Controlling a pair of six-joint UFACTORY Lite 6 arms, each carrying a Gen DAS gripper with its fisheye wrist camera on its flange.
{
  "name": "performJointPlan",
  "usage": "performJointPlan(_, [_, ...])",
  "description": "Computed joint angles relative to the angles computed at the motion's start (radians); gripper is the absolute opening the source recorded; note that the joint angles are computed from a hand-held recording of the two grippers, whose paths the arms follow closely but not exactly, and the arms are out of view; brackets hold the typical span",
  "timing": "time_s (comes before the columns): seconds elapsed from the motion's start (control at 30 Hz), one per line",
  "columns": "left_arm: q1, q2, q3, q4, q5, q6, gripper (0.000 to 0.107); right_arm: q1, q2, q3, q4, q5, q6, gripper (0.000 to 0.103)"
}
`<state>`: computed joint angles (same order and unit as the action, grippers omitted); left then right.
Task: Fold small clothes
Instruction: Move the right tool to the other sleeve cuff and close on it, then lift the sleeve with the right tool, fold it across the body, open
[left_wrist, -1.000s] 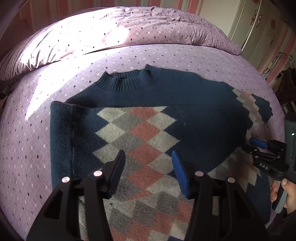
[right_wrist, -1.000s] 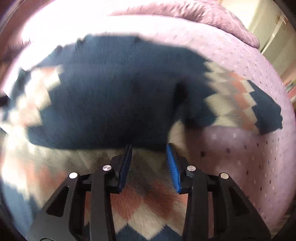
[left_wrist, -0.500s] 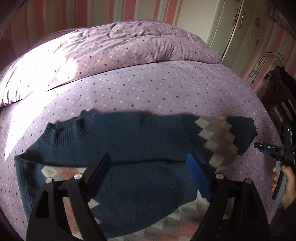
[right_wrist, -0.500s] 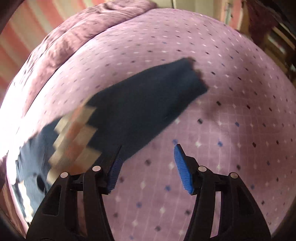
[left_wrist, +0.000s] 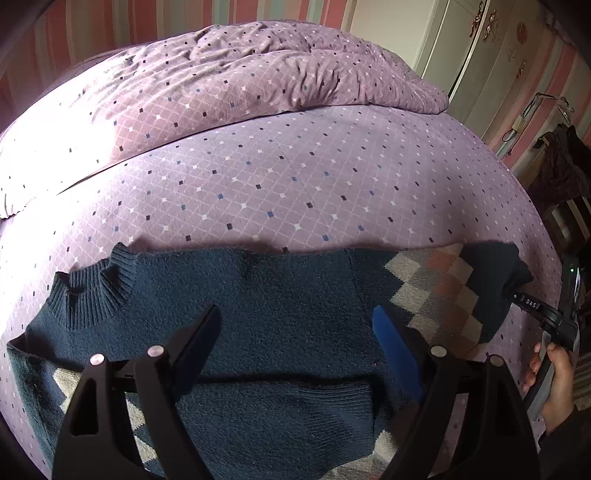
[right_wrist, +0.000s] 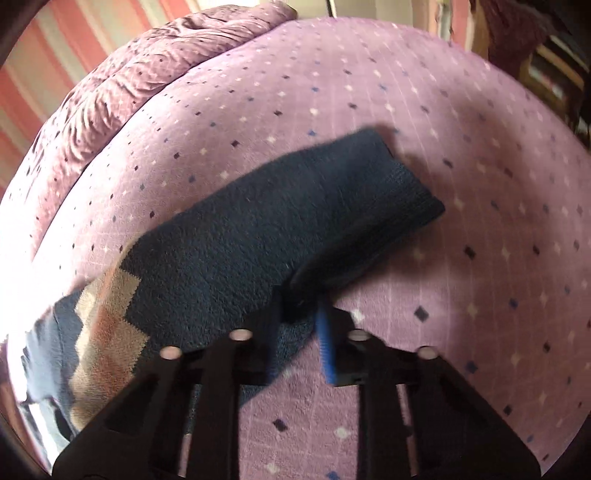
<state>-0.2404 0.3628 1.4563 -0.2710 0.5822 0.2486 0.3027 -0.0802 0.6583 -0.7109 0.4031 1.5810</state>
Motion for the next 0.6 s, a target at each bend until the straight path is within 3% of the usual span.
performJointPlan(0.13, [0.020, 0.007, 0.002, 0.008, 0.004, 0.004, 0.085, 0.082, -0.026, 0.005, -0.142, 0.082, 0.137, 0.012])
performJointPlan(0.3, [0.064, -0.007, -0.017, -0.022, 0.014, 0.059, 0.085, 0.316, -0.047, 0.114, -0.226, 0.317, 0.208, 0.012])
performJointPlan(0.43, [0.136, -0.063, -0.062, -0.052, 0.036, 0.133, 0.085, 0.539, 0.063, 0.356, -0.204, 0.471, 0.122, 0.012])
performJointPlan(0.6, [0.302, -0.141, -0.131, -0.152, 0.113, 0.297, 0.085, 0.709, 0.346, 0.769, -0.119, 0.526, -0.012, 0.012])
